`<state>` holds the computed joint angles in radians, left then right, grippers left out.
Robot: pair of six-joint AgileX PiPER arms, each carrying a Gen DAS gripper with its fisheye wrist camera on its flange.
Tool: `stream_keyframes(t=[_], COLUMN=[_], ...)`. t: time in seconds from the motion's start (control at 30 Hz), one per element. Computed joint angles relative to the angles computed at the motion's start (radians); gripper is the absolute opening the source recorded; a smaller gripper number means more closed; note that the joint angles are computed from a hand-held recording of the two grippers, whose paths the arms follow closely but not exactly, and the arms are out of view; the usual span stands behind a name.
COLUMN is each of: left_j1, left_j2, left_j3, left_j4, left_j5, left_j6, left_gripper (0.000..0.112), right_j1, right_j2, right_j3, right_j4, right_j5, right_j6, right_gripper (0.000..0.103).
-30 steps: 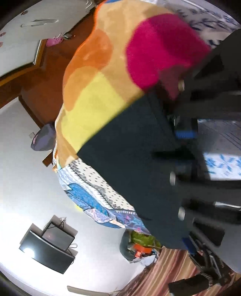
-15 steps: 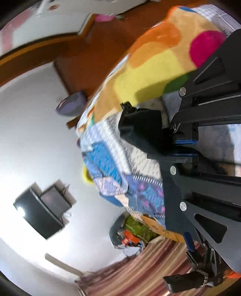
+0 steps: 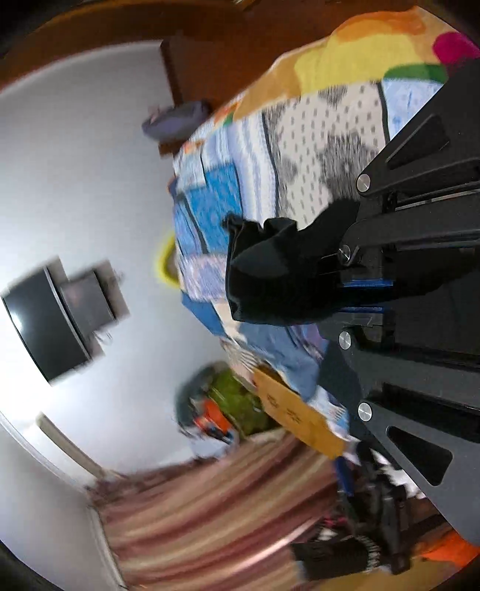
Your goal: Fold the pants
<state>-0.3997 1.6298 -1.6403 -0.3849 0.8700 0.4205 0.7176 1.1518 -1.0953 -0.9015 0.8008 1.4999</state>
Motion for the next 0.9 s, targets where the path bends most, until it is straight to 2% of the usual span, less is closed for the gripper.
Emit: stream_keyframes(t=[0.23,0.4,0.57,0.7,0.83,0.9], left_j1=[0.123,0.15,0.132,0.092,0.014,-0.03], left_j2=[0.002,-0.009,0.003,0.042,0.088,0.11], left_j3=[0.025,0.065,0.065,0.02,-0.037,-0.063], left_j4=[-0.051,-0.059,-0.047,-0.03,0.021,0.051], left_j5=[0.023,0.016,0.015,0.042,0.062,0.063], left_j6=[0.02,0.049,0.048,0.03,-0.002,-0.016], left_gripper=[0.079,0.079,0.08,0.079,0.079,0.08], right_j1=[0.025,0.037,0.049,0.034,0.044,0.043], right_j2=[0.208,0.336,0.388,0.346,0.27,0.232], right_j3=[-0.095,-0.119,-0.125,-0.134,-0.127,-0.125], right_j4=[0.158,0.341,0.493,0.611,0.54,0.452], right_j5=[-0.156,-0.21,-0.178,-0.145,-0.09,-0.045], right_j6=[-0.167,-0.332,-0.465,-0.592,-0.585,-0.54], right_gripper=[0.006,0.006,0.011,0.025,0.03,0.031])
